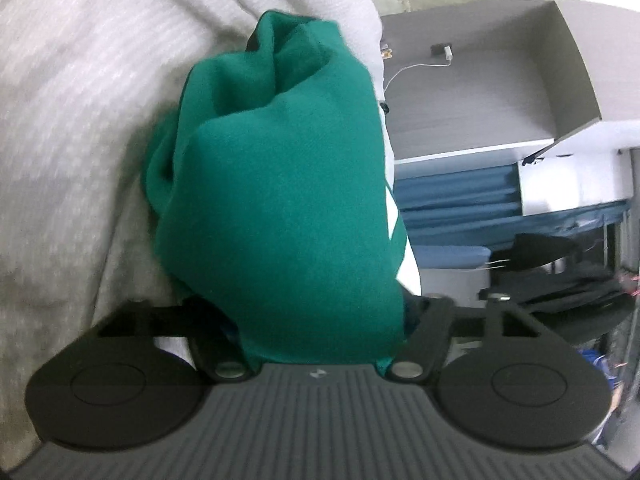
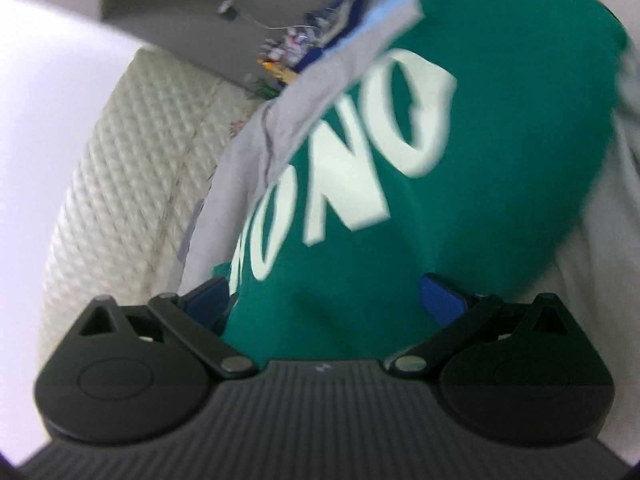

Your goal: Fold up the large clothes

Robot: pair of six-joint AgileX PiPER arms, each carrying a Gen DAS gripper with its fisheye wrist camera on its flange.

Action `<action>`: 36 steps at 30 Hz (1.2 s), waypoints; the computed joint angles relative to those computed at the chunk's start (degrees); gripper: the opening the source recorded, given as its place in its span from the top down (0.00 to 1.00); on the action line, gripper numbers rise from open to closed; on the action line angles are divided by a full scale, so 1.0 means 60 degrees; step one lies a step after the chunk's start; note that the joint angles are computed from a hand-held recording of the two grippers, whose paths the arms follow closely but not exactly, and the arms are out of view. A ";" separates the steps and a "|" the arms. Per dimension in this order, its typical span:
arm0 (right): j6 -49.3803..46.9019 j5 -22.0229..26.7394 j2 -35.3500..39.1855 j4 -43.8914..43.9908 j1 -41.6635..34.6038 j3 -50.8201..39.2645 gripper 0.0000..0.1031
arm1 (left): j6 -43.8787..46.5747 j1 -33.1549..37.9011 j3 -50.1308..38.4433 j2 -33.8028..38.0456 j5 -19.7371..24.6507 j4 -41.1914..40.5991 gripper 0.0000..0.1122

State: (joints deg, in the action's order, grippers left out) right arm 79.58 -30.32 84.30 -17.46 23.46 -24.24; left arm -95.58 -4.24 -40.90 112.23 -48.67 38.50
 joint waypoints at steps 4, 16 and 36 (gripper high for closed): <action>0.2039 -0.0524 0.0683 -0.1613 -0.0575 -0.0045 0.00 | 0.0630 -0.0234 -0.0168 -0.0603 0.0984 -0.0357 0.65; 0.1700 -0.2759 0.3078 -0.0372 -0.1269 -0.0814 0.00 | 0.1254 -0.0005 -0.0136 -0.0743 0.0230 -0.0504 0.70; 0.0883 -0.2410 0.2751 0.1866 -0.1818 -0.0661 0.21 | 0.1616 0.0139 0.0338 -0.0613 -0.0358 -0.0728 0.70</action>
State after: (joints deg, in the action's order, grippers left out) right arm 84.88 -44.78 100.81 -6.27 12.55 -28.20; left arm -85.89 -3.41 -38.88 108.55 -50.81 34.13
